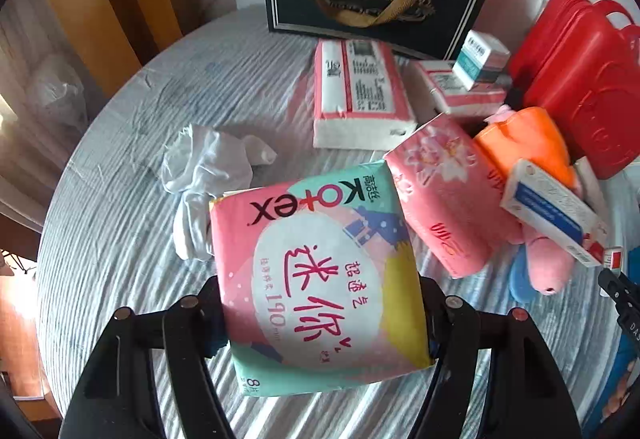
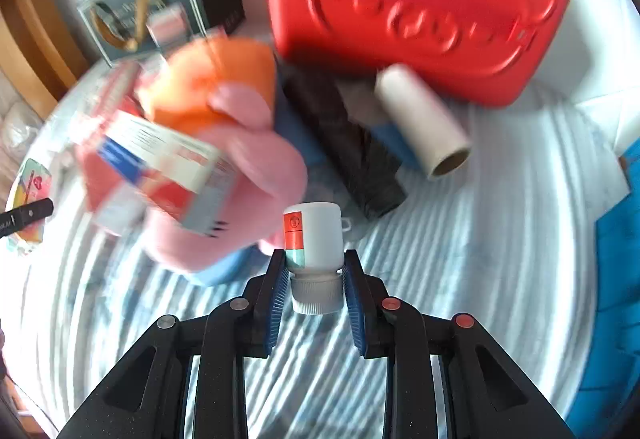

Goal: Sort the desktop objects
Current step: 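Grasp the Kotex pad pack with the left tool while the right grasps the white bottle, then carry the Kotex pack and white bottle into the blue crate and release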

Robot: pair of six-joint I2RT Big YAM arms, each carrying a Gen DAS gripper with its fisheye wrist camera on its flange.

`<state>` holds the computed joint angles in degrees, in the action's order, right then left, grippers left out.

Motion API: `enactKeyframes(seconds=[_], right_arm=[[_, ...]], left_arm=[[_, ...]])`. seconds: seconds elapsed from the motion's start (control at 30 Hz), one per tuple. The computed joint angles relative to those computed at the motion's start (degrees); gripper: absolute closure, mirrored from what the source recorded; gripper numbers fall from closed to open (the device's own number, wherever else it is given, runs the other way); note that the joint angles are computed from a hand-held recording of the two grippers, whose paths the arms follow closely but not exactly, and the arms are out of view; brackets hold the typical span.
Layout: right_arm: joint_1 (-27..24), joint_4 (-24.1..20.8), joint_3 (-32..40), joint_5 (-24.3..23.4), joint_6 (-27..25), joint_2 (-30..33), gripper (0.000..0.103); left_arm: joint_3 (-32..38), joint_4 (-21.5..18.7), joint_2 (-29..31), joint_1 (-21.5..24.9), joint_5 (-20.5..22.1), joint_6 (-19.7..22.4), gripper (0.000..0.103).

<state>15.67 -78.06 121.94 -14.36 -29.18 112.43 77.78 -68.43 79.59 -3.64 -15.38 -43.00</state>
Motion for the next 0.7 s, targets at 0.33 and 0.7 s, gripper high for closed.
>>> enactKeyframes(seconds=[0.33, 0.7], right_arm=[[-2.41, -4.04, 5.75, -5.74, 1.82, -10.75, 0.076], [-12.51, -13.32, 22.52, -8.88, -1.19, -11.32, 0.076]], left_arm=[[9.23, -4.67, -7.12, -10.13, -9.30, 4.33, 0.034], [28.93, -9.56, 1.44, -27.62, -17.91, 5.08, 0.034]])
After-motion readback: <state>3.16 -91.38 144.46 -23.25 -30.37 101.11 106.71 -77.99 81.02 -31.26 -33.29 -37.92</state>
